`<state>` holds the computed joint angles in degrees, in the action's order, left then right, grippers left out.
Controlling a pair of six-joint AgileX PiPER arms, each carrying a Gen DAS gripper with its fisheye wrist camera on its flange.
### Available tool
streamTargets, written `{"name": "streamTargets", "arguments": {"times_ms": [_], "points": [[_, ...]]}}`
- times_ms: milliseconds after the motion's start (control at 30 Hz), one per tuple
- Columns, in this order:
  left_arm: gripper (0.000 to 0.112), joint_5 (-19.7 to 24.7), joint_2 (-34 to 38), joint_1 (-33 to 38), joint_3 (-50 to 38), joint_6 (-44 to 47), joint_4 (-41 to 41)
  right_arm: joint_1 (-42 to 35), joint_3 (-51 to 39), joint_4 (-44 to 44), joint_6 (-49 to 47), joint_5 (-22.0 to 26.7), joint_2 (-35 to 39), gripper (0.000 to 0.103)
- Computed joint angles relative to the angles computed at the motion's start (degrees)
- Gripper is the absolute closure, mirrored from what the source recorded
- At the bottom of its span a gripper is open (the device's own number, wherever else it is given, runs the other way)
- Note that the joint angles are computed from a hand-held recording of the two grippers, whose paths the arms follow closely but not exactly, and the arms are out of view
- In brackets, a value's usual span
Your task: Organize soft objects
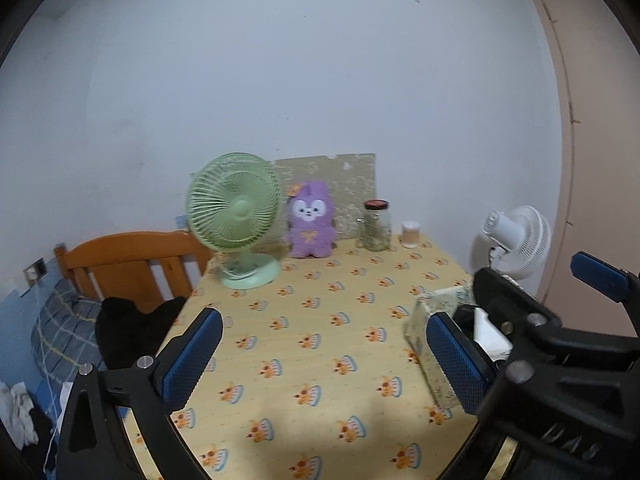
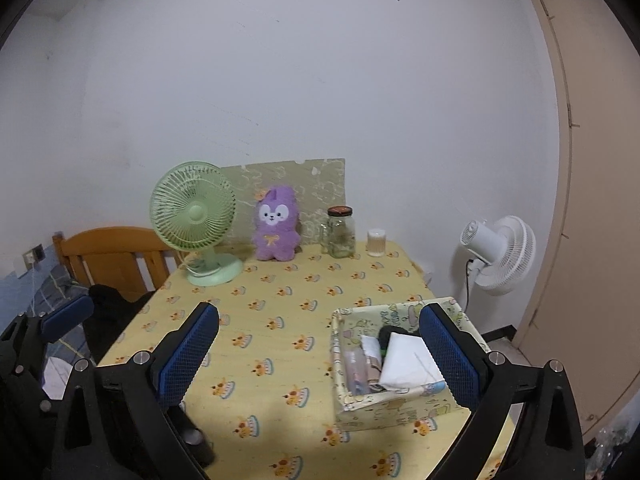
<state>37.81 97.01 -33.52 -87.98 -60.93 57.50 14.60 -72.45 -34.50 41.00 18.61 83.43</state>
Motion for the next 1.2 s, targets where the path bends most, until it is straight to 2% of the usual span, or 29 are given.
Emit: {"name": "streamTargets", "arguments": {"times_ms": [133, 300, 533, 1200], "points": [[0.009, 1.9, -1.9, 0.4, 2.0, -3.8, 3.3, 0.6, 1.0, -1.3, 1.4, -0.7, -1.1, 0.002], [0.009, 1.8, -4.6, 1.5, 5.2, -7.5, 5.3, 0.8, 1.6, -1.9, 2.0, -1.8, -2.2, 0.002], [0.009, 1.1, -5.7, 2.6, 7.1, -8.9, 5.7, 1.5, 2.2, -5.0, 4.4, -1.6, -3.0, 0.002], [0.009, 1.7, -5.6, 3.0, 6.6, -8.5, 4.2, -0.2, 2.1, -3.8, 3.7, -2.1, -2.5, 0.002]]}}
